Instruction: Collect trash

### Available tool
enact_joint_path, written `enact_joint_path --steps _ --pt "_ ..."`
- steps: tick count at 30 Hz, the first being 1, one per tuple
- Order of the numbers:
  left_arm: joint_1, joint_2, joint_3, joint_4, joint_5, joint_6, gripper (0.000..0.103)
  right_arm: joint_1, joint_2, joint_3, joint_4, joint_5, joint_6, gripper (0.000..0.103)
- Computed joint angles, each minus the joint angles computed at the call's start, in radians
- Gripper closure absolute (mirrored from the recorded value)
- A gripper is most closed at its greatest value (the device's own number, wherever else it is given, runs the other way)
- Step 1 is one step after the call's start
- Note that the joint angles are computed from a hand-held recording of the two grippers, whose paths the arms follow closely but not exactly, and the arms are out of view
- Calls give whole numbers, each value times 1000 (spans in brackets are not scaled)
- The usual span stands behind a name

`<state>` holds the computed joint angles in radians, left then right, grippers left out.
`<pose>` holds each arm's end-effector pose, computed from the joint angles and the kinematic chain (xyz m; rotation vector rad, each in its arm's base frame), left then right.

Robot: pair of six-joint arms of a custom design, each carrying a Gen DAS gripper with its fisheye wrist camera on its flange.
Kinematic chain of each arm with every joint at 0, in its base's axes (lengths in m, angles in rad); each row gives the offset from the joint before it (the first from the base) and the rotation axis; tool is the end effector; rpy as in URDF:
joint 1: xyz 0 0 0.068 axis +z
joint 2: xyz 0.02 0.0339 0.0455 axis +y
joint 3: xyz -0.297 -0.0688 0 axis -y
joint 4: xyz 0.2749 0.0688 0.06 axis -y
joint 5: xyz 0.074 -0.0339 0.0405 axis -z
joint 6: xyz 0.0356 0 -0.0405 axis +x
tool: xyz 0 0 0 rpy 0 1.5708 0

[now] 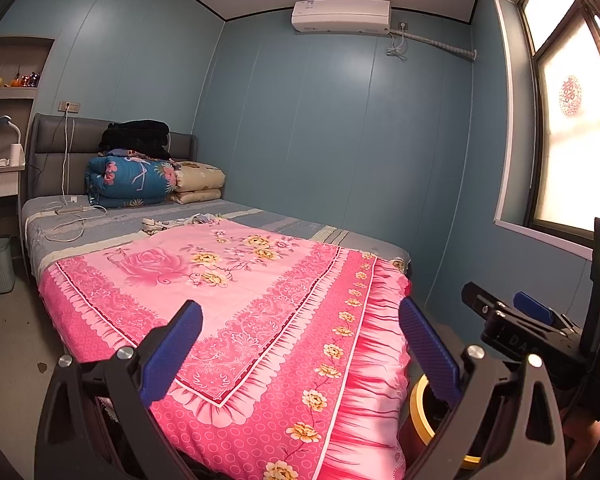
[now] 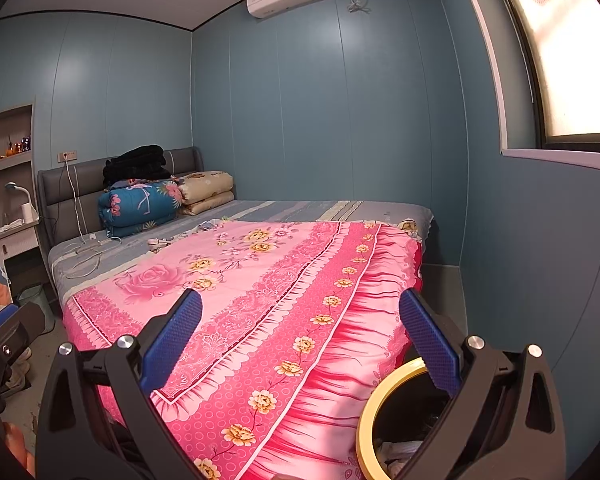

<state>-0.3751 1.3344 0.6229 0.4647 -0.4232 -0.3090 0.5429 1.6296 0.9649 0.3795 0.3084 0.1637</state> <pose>0.2855 -0.0967 0.2422 -0.2379 1.7808 -0.1046 0.3433 0.1945 0.2573 -0.1360 1.8422 0.2079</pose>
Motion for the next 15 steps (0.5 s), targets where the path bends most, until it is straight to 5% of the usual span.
enact_joint_path --steps 15 --pt "11 7 2 1 21 0 8 -4 4 1 -5 -7 2 8"
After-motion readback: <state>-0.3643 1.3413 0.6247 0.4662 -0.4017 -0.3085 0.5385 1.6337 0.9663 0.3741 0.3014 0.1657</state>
